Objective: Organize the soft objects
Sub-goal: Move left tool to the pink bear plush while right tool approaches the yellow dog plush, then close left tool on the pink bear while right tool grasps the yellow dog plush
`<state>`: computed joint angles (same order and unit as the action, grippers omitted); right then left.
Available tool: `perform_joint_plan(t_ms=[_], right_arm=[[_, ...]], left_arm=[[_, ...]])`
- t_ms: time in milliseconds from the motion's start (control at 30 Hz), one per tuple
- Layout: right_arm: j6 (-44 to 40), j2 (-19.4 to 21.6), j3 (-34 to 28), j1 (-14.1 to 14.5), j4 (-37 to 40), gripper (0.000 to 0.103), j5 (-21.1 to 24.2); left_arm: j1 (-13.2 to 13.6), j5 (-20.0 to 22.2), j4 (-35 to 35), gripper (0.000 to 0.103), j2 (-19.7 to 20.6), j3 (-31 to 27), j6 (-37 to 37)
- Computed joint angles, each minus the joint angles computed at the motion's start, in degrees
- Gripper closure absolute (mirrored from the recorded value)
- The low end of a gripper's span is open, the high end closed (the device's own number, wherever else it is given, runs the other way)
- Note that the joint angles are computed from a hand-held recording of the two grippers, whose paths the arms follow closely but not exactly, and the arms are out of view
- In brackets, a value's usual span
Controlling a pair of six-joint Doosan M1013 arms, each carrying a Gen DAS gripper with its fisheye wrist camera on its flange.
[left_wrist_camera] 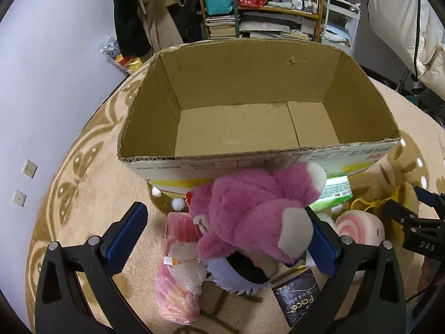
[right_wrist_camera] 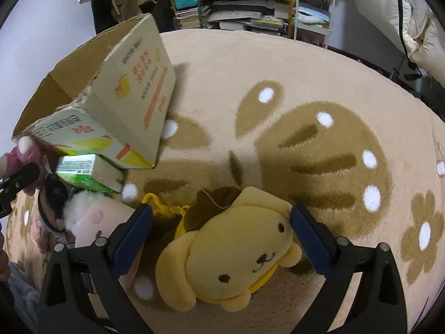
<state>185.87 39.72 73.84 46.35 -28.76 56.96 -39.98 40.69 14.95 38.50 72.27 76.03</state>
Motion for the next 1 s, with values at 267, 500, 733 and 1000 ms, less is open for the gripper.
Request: perform_joint_plan(t_ms=[267,500,733,1000], right_arm=[[0.33,-0.19,1.09,-0.48,2.71,0.002,-0.22],[1.22,-0.39,1.11,-0.43,2.94,0.027,2.03],[2.89,-1.03,1.64,-0.04,1.49,0.036,1.98],[6.34,-2.22,3.31,0.17,-0.42,0.038,-0.94]], left_arm=[[0.17,-0.35,-0.20,0.007,0.19,-0.01,-0.75],[0.50,-0.55,-4.81,0.038,0.12,0.02,3.10],[0.71,-0.94,-5.90,0.058,-0.23,0.39,3.87],[0.79,-2.50,-5.28,0.062,-1.26,1.78,3.23]])
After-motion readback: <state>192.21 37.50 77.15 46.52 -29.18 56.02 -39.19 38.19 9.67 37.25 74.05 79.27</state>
